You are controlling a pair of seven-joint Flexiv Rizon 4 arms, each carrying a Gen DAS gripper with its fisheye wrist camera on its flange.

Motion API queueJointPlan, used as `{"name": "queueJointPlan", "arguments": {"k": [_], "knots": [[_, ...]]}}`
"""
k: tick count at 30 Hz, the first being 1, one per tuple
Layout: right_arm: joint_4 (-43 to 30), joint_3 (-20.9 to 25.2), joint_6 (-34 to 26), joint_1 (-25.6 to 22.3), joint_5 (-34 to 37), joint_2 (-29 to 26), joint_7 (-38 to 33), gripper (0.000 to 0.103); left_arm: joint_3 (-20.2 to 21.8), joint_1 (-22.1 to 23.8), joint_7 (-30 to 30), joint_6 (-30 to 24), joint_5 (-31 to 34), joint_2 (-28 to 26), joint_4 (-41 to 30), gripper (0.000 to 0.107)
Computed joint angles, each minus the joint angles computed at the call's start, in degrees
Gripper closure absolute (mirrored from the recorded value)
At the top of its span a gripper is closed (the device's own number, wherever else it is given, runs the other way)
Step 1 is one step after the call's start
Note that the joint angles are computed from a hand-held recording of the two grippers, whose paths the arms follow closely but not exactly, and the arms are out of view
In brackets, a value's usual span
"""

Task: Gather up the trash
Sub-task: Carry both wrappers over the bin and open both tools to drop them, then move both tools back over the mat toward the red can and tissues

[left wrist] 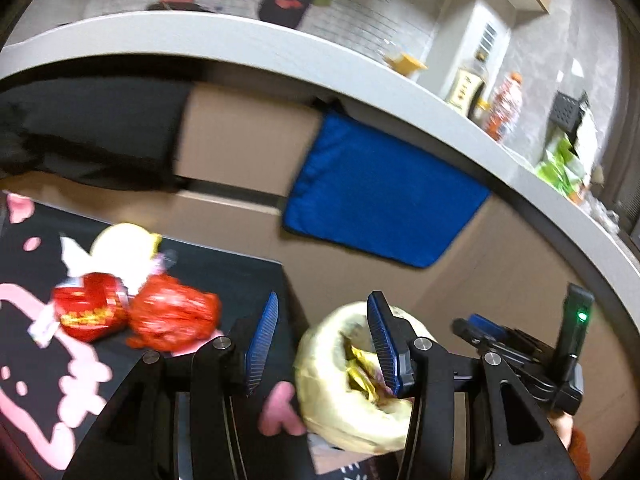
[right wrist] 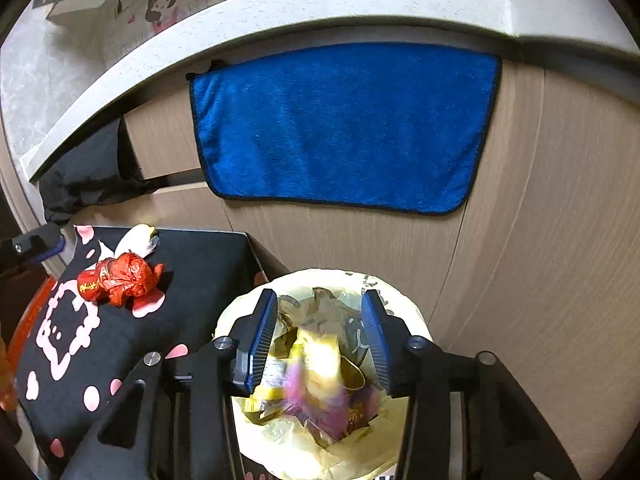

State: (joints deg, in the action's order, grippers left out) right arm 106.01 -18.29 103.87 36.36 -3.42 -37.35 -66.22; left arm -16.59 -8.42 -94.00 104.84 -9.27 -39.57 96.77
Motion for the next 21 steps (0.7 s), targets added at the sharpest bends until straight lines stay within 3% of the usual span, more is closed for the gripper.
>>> {"name": "queueJointPlan", "arguments": {"k": [9, 12, 17, 21], "knots": [[1.7, -9.5, 3.1, 11.8, 5.9, 1.9, -1.3, 0.061, 8.0, -0.4, -3.0, 4.6, -1.8, 7.7, 9.7, 0.059], [1.2, -9.3, 2.9, 13.3, 6.9, 3.2, -2.0, 0.061, 8.2, 1.7, -4.3, 6.7, -1.1, 10.3, 13.5, 0.059], [0.5, -13.3, 0.8, 19.1, 6.8, 3.7, -1.7, 0.061, 8.2, 6.2, -6.8, 9.5, 1.4, 14.2, 18.9, 0.059], [-1.4, -12.7, 0.7, 20.5, 4.9, 3.2, -1.6, 0.061, 10.0, 8.1, -8.9, 11.4, 1.8, 16.3, 22.1, 0.059]]}}
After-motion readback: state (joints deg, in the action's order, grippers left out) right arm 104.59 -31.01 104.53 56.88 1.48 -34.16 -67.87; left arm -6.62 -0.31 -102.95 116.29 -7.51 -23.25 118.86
